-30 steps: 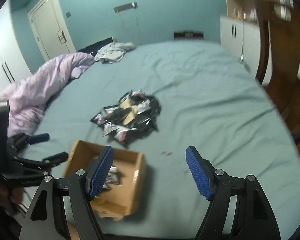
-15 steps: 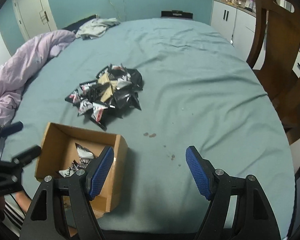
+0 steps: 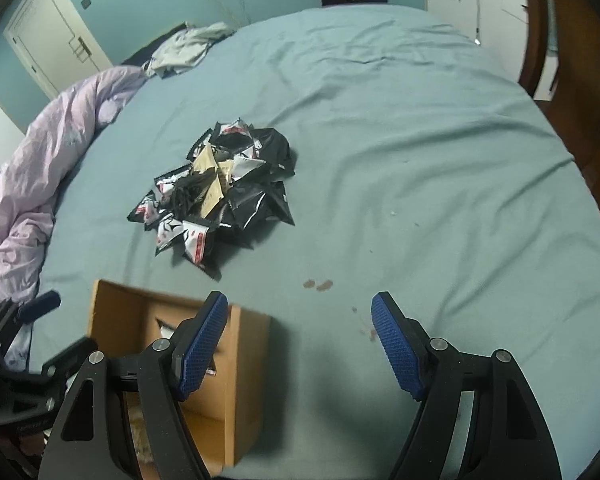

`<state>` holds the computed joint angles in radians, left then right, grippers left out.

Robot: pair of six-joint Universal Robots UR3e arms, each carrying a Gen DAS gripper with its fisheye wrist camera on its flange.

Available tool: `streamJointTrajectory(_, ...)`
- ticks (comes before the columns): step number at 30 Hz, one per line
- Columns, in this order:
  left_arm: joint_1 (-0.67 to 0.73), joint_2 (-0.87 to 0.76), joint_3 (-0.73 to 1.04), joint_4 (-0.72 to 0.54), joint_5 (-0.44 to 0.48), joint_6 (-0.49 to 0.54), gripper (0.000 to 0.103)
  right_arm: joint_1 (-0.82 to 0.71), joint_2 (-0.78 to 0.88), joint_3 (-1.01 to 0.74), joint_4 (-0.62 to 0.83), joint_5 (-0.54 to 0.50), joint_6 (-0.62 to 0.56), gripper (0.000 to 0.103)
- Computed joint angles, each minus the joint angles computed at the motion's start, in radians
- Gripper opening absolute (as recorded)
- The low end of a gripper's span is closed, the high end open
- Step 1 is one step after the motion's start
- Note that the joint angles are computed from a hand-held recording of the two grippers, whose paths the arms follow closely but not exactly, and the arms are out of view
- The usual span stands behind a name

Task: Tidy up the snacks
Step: 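Reach the right gripper into the pile and grasp a black packet, then grasp a white packet with the left gripper while the right gripper holds the black packet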

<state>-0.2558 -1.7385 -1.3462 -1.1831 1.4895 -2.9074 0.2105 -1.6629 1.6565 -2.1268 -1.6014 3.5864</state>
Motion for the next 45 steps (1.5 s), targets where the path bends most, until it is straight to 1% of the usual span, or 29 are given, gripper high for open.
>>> streamJointTrajectory(3,0.000,-0.008,0.002,0.002,0.003,0.008,0.083,-0.044,0.087,-0.076,0.031,0.043,-0.045,0.074)
streamJointTrajectory(7,0.002,-0.016,0.011,0.003,-0.008,0.008,0.083,-0.072,0.239,-0.202,0.045,0.083,-0.073,0.074)
streamJointTrajectory(9,0.002,-0.019,0.013,0.005,-0.010,0.010,0.083,-0.083,0.309,-0.265,0.048,0.094,-0.082,0.074)
streamJointTrajectory(13,-0.003,-0.027,0.014,0.011,-0.004,0.016,0.083,-0.113,0.438,-0.369,0.036,0.151,-0.108,0.074)
streamJointTrajectory(18,0.008,-0.040,0.041,-0.016,-0.030,0.005,0.083,-0.113,0.605,-0.529,0.072,0.150,-0.138,0.074)
streamJointTrajectory(21,0.003,-0.057,0.054,-0.009,-0.022,0.006,0.083,-0.122,0.660,-0.579,0.075,0.181,-0.156,0.074)
streamJointTrajectory(23,0.000,-0.070,0.067,-0.004,-0.016,0.000,0.083,-0.133,0.674,-0.582,0.058,0.193,-0.161,0.074)
streamJointTrajectory(24,0.000,-0.073,0.071,0.000,-0.014,-0.005,0.083,-0.137,0.674,-0.574,0.046,0.198,-0.159,0.072)
streamJointTrajectory(25,0.004,-0.075,0.072,0.004,-0.015,-0.007,0.083,-0.139,0.671,-0.565,0.037,0.197,-0.158,0.067)
streamJointTrajectory(26,0.006,-0.073,0.069,0.011,-0.017,-0.012,0.083,-0.137,0.665,-0.559,0.035,0.186,-0.158,0.054)
streamJointTrajectory(27,0.011,-0.068,0.061,0.018,-0.022,-0.016,0.083,-0.133,0.659,-0.555,0.036,0.171,-0.158,0.049)
streamJointTrajectory(29,0.018,-0.062,0.052,0.025,-0.021,-0.022,0.083,-0.131,0.627,-0.513,0.008,0.166,-0.146,0.044)
streamJointTrajectory(33,0.041,-0.043,0.022,0.067,0.003,-0.058,0.083,-0.131,0.511,-0.403,-0.046,0.143,-0.083,0.040)
streamJointTrajectory(37,0.083,-0.054,0.039,0.053,-0.018,-0.074,0.083,-0.149,0.291,-0.224,-0.063,0.199,-0.007,0.040)
streamJointTrajectory(39,0.100,-0.077,0.072,0.029,-0.035,-0.080,0.083,-0.150,0.163,-0.105,-0.094,0.220,-0.006,0.040)
streamJointTrajectory(41,0.109,-0.105,0.107,0.009,-0.040,-0.092,0.083,-0.159,0.007,0.065,-0.168,0.260,-0.007,0.040)
streamJointTrajectory(43,0.113,-0.138,0.145,-0.005,-0.041,-0.087,0.083,-0.189,-0.147,0.209,-0.190,0.304,-0.012,0.040)
streamJointTrajectory(45,0.105,-0.193,0.213,-0.031,-0.031,-0.068,0.083,-0.225,-0.267,0.310,-0.176,0.341,-0.025,0.040)
